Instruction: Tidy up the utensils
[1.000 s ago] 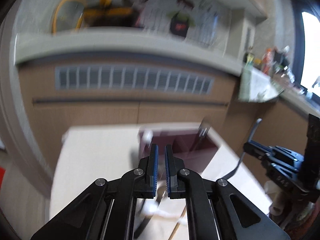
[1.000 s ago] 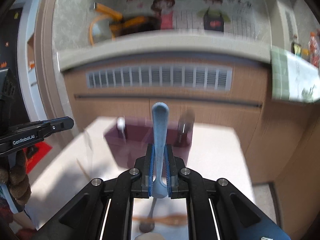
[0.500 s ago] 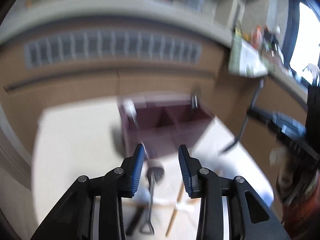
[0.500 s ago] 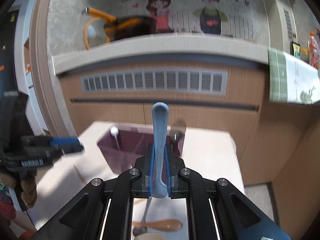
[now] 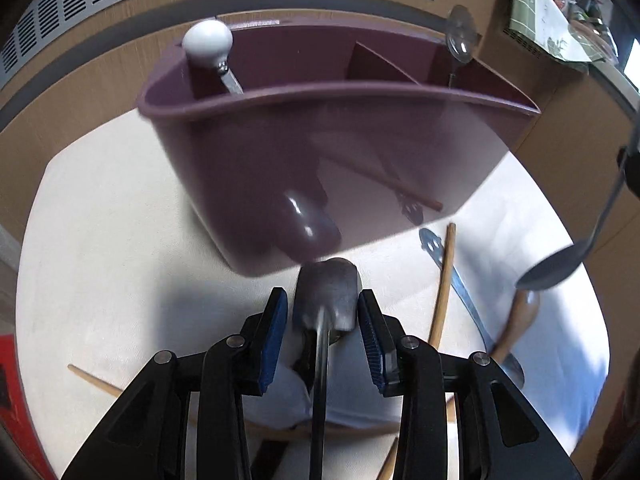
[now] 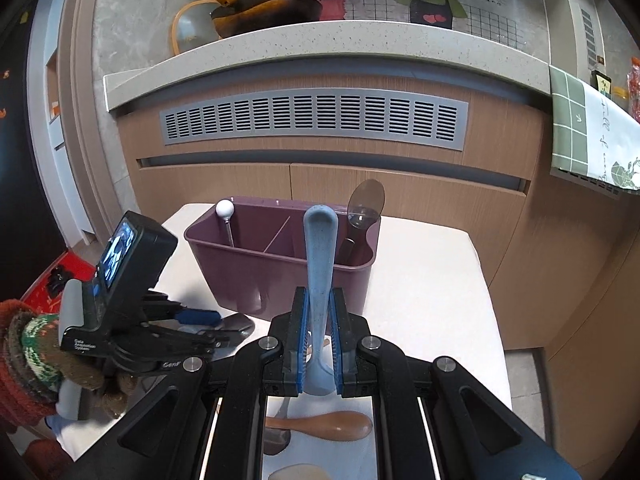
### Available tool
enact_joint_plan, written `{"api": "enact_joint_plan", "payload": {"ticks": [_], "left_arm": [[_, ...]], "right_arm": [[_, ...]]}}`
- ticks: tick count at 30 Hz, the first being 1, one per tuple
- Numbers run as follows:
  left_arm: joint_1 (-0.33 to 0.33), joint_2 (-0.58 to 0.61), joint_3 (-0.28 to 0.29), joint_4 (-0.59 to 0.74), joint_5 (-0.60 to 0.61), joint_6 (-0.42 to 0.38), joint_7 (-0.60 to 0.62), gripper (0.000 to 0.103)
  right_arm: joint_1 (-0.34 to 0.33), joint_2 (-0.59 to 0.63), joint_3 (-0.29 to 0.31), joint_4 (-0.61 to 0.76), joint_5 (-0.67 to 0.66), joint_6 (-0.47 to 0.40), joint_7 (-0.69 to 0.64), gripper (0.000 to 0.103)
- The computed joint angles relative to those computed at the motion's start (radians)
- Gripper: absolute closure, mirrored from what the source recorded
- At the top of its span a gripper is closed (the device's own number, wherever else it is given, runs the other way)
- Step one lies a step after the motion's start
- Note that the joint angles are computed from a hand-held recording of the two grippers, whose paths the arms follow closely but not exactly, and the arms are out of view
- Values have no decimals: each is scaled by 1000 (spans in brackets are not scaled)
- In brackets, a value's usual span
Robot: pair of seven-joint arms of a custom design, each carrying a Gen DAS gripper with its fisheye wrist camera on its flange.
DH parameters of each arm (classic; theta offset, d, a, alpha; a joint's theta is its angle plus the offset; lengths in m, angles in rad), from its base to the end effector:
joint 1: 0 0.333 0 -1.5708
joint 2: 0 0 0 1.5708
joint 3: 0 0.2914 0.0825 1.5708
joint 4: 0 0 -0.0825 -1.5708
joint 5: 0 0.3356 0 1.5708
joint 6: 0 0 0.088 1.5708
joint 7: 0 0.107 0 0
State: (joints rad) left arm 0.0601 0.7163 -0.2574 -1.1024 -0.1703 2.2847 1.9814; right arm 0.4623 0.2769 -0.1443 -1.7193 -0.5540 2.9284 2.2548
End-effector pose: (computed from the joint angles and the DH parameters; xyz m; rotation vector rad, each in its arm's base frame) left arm 0.7195 -0.0821 0.4515 -1.5455 2.3943 -0.7903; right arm 0.5869 0.2399 0.5259 -1.7228 1.4891 -0.7755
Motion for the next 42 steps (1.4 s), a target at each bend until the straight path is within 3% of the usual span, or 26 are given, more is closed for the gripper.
{"api": "enact_joint_plan", "payload": {"ticks": [5, 8, 15, 19, 21, 24, 29, 33, 35, 37, 40, 42], "left_arm": [[-11, 15, 4, 30, 7, -11, -31, 70], [27, -69, -19, -117, -43, 103, -12, 70], [197, -331, -150, -476, -426, 315, 268, 70], [235, -427, -184, -580, -646, 410, 484, 70], [221, -440, -165, -577, -671, 412, 509, 70], [191, -434, -132, -547, -698, 395, 500, 70], [174, -410, -124, -412, -858, 376, 612, 70], [156, -348, -174, -221, -1129, 468, 834, 70], [118, -281, -177, -121, -1201, 525, 888, 70], [69, -210, -158, -45, -1168, 572, 862, 70], [7, -95, -132, 51, -1042, 638, 764, 70], [-21, -15, -102, 133, -947, 616, 642, 70]], "right_arm": [[3, 8, -3, 4, 5, -3, 9, 94], [2, 3, -1, -3, 12, 6, 6, 94], [0, -19, -1, -23, -5, 16, 18, 94], [-3, -19, 4, -17, -2, 16, 22, 94], [0, -19, 4, -14, -7, 12, 23, 94], [4, -23, 2, -9, -20, 9, 29, 94], [26, -19, -33, 62, -116, -1, 111, 94], [33, 12, -73, 242, -227, 15, 197, 94], [10, 44, -57, 322, -201, 5, 178, 94], [-41, 91, -6, 389, -88, 7, 78, 94], [-39, 160, -18, 453, -14, -22, 17, 94], [-55, 207, 3, 484, 60, -40, -49, 94]]}}
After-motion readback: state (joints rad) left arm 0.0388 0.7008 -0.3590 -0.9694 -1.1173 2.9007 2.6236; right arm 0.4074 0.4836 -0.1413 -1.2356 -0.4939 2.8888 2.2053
